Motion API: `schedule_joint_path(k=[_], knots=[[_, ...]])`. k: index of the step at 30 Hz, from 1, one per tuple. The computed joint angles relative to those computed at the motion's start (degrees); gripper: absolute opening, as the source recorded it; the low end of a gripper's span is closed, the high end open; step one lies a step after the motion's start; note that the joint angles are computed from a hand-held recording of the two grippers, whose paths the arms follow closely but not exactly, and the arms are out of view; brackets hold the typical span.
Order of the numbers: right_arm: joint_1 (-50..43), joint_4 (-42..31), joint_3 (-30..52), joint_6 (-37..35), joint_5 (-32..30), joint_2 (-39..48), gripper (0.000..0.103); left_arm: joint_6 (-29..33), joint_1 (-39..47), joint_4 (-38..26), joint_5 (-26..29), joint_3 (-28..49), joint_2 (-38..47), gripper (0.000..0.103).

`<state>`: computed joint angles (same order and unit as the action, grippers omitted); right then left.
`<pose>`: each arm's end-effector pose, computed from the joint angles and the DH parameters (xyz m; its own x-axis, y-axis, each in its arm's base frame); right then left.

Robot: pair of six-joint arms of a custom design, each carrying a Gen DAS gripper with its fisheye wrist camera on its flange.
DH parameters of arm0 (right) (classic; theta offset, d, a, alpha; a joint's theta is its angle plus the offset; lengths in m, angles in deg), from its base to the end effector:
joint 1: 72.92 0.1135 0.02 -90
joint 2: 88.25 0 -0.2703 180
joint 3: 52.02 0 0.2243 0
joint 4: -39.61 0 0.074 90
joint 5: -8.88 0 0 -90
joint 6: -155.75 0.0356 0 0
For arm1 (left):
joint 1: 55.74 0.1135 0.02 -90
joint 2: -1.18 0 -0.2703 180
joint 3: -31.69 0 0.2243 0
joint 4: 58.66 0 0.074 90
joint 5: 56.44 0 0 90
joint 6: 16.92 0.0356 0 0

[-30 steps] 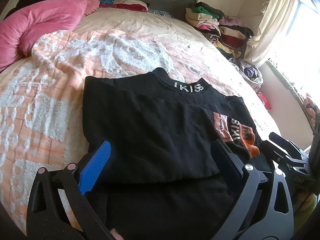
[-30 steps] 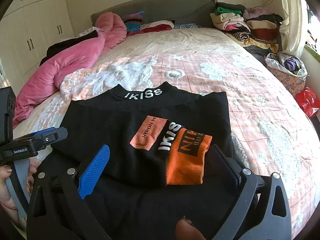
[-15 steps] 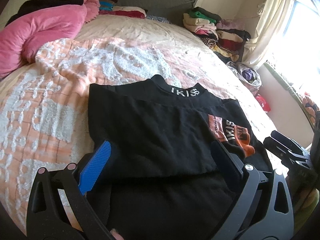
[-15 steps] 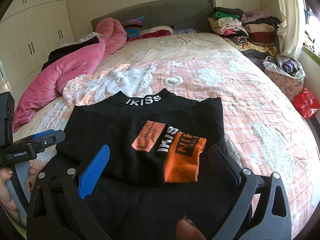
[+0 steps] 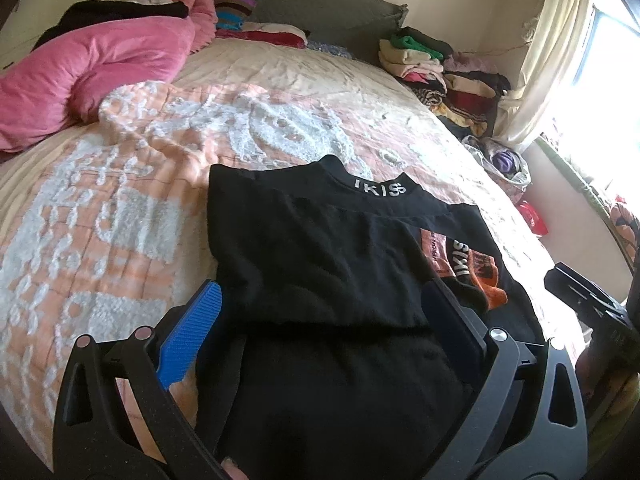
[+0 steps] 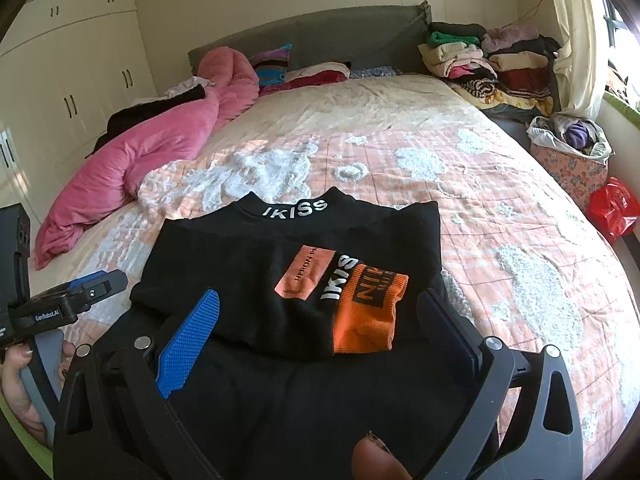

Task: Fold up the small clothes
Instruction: 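Withdraw both open tools from the folded sleeves, then move both open tools to the hem of the black sweatshirt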

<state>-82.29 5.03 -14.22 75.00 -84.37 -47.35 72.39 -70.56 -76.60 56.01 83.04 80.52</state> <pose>0.1250 -0.0186 0.2114 -0.5762 0.2577 -0.7756 0.2137 0.9635 0.1614 0.2309 -0.0751 0.1971 -0.7005 0.1738 -0.6922 0.4848 0.8277 -0.2827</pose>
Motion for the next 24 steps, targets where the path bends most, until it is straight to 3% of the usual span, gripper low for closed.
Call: schedule_joint_path(k=[15, 24], knots=[[-7.18, -11.06, 2.51, -4.24, -5.62, -10.31, 0.099, 1.08, 1.34, -5.92, -0.82, -1.85, -7.55, 0.094], [-19.63, -18.44, 4.59, -11.50, -15.08, -15.09, 0.099, 1.86, 1.99, -9.62, -1.43, -2.37, -11.87, 0.094]])
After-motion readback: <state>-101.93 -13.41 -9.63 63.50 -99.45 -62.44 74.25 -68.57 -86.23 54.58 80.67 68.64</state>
